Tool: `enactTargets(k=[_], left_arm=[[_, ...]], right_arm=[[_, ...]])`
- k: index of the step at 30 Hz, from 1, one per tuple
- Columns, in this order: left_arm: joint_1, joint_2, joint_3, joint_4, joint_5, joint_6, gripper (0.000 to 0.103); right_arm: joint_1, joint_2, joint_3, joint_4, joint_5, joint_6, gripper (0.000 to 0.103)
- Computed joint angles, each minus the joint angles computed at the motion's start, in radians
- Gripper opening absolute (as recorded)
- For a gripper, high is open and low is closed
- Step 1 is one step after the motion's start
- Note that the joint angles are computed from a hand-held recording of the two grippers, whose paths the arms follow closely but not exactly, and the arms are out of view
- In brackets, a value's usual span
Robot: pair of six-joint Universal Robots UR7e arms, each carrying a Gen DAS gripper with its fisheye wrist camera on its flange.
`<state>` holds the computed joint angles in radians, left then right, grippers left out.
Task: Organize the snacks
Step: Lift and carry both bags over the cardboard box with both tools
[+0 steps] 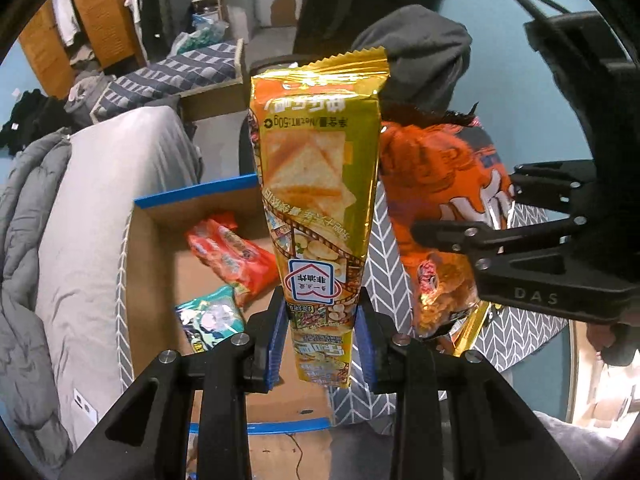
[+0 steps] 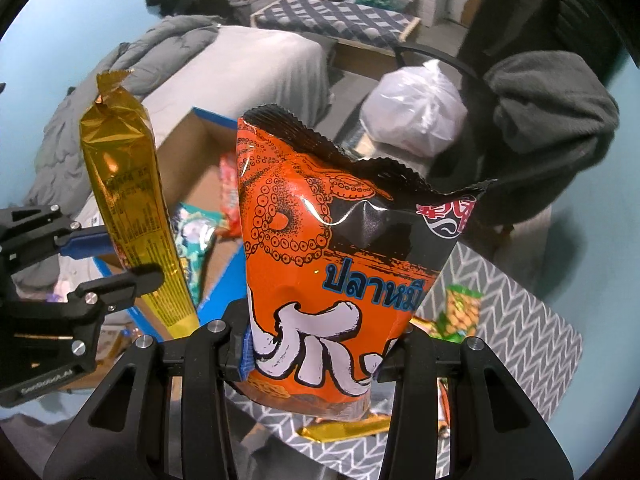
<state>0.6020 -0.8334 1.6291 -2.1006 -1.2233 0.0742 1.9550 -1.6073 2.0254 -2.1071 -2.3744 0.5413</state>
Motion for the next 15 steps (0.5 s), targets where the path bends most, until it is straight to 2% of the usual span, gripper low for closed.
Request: enactTargets(k=[15], left_arm=[[0.075,-0.006,-0.030,0.016,0.110,-0.033,0.032]], right_arm=[[-0.025,0.195,-0.112,-0.151,0.064,-0.161,0.040]])
